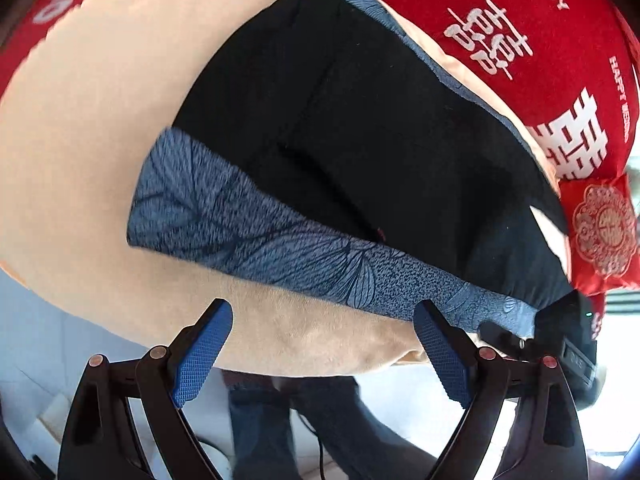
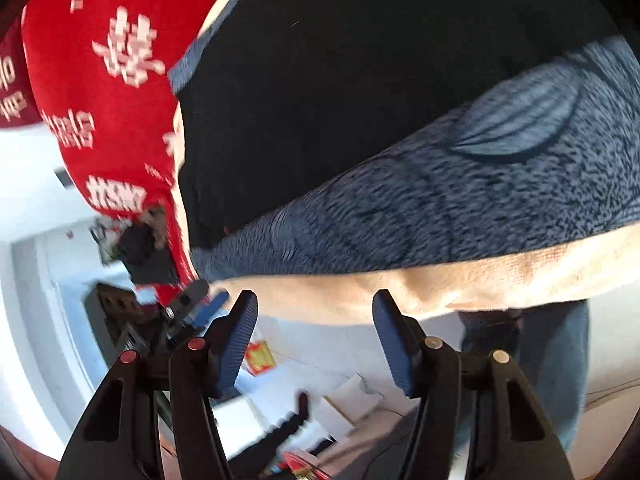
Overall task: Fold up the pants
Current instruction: 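Grasp the trousers' patterned side edge with both grippers, then lift the gripped edge and fold it over onto the other half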
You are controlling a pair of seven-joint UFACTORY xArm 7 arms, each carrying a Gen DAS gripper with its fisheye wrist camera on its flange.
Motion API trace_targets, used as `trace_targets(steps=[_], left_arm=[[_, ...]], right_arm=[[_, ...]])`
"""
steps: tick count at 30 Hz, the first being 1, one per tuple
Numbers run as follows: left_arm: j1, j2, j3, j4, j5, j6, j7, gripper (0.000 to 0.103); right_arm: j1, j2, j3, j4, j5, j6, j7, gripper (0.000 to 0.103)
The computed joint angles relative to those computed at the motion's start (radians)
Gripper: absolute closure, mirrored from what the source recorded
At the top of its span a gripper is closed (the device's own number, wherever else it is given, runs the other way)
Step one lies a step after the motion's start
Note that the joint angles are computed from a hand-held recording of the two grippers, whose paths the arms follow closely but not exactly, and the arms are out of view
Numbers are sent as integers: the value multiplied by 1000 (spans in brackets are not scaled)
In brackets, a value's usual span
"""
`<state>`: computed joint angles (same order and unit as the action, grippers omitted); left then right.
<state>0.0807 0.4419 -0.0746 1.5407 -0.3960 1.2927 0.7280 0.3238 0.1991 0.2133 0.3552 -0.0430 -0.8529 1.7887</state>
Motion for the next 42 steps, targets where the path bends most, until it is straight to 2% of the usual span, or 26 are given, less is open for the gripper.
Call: trace_targets(steps=[2, 3, 4, 5, 6, 7, 9, 11, 12, 13, 15, 17, 19, 20, 24, 25, 26, 27, 28, 29, 31, 32, 33, 37, 39, 42], left_arm=[[5, 10, 0, 4, -15, 7, -14, 10], [6, 16, -1, 4, -22, 5, -22, 10], [5, 24, -2, 7, -31, 4, -37, 10], [7, 33, -3, 15, -39, 11, -52, 10], [8, 43, -6, 28, -53, 21, -74, 10], [11, 50, -11, 38, -73, 30, -93, 10], [15, 54, -26, 48, -117, 36, -114, 10], [7, 55, -42, 36, -157, -2, -112, 14], [-2, 58, -45, 34, -163, -20, -122, 21], [-13, 62, -45, 32, -158, -33, -133, 35], [-23, 76, -42, 34, -148, -51, -158, 46], [-10, 73, -43, 30, -151, -60, -134, 64], [7, 86, -46, 46, -151, -38, -105, 67], [11, 99, -47, 65, -150, -17, -104, 67], [-1, 97, -50, 69, -120, -24, -68, 67], [-5, 89, -49, 59, -112, -36, -54, 70], [-8, 84, -49, 58, -105, -38, -45, 79], [-3, 91, -51, 73, -112, -15, -47, 83], [-3, 94, -50, 85, -114, -2, -58, 85], [-5, 92, -49, 96, -114, 5, -67, 85], [-7, 74, -51, 109, -115, 3, -62, 85], [-5, 64, -54, 122, -126, 11, -61, 85], [-5, 59, -56, 133, -135, 18, -64, 85], [-29, 57, -70, 210, -171, 28, -101, 85], [-55, 85, -78, 266, -173, 12, -134, 85], [-120, 191, -90, 432, -148, -19, -229, 85]], right_arm=[[36, 69, -3, -2, 101, -127, -9, 39], [92, 111, -52, 6, 136, -199, 17, 39], [182, 145, -140, 14, 152, -256, 61, 42], [275, 171, -238, 23, 161, -298, 113, 58], [334, 181, -307, 28, 166, -320, 145, 69], [373, 174, -352, 24, 172, -338, 152, 87], [418, 134, -412, 17, 161, -330, 112, 88], [366, 69, -381, 9, 116, -279, 37, 88], [370, 45, -399, 4, 85, -258, 28, 88], [382, 39, -416, -3, 64, -253, 30, 88], [341, 21, -396, -10, 8, -211, 20, 85], [277, 17, -336, -20, -12, -194, 10, 85], [323, 43, -371, -35, 4, -218, 28, 83], [320, 41, -351, -45, 33, -220, 23, 80], [430, 75, -355, -112, 230, -308, 81, 64], [459, 112, -335, -116, 320, -362, 133, 64], [450, 159, -303, -105, 391, -417, 186, 68], [426, 175, -230, -98, 495, -431, 224, 75], [367, 150, -138, -99, 573, -403, 221, 96], [329, 83, -86, -109, 608, -333, 175, 96], [258, -127, -68, -134, 559, -123, -16, 96], [250, -231, -89, -144, 536, -19, -121, 96], [258, -336, -152, -141, 492, 86, -226, 96], [430, -671, -570, -112, 345, 505, -629, 96], [508, -736, -780, -49, 258, 648, -756, 96], [674, -795, -1094, 83, 326, 806, -1065, 96]])
